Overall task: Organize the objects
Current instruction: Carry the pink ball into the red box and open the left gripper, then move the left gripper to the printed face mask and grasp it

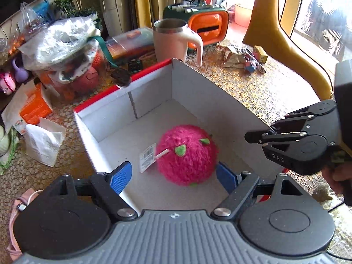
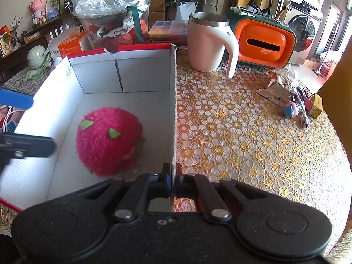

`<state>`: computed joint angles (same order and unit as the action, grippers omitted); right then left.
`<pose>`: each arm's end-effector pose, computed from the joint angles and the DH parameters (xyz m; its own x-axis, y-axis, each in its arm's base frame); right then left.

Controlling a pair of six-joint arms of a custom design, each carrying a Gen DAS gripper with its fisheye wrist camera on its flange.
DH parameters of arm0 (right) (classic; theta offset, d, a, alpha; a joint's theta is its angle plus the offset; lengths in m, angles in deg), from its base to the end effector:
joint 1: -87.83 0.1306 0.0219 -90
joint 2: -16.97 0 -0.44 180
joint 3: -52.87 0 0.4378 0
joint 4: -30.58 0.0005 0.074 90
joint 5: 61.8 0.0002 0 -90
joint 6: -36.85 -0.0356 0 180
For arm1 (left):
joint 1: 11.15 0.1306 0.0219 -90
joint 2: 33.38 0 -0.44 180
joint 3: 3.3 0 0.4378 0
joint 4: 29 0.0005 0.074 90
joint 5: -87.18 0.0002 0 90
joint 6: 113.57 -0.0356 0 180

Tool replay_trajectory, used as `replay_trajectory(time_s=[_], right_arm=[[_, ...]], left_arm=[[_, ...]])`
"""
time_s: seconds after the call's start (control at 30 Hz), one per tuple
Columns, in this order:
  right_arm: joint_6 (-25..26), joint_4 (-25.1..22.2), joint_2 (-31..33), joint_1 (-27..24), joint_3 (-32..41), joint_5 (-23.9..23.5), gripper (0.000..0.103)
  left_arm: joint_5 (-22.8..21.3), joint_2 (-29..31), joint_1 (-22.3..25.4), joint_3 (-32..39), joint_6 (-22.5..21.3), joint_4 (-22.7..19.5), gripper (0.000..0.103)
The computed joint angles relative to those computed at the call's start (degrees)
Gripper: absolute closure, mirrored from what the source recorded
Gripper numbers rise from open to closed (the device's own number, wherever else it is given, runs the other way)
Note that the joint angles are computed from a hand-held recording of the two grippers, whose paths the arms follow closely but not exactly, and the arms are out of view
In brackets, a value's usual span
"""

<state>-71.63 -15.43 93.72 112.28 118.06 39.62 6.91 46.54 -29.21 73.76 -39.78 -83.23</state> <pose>0.3747 0.1621 0.3791 -0.8267 -0.0346 -0.5616 -0.0496 0.9987 0.0115 0.4175 -0.1430 0.4503 -0.6568 0.5036 -0.5613 0.6000 0.7998 0.0154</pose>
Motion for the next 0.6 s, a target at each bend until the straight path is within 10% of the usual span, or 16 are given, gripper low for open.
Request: replay_trajectory(time_s=[0.6], right_arm=[[0.34, -0.96, 0.49, 0.27, 0.63, 0.92, 0.1]], left_arm=[[5.09, -11.72, 14.65, -9.22, -5.21, -2.44, 0.019]])
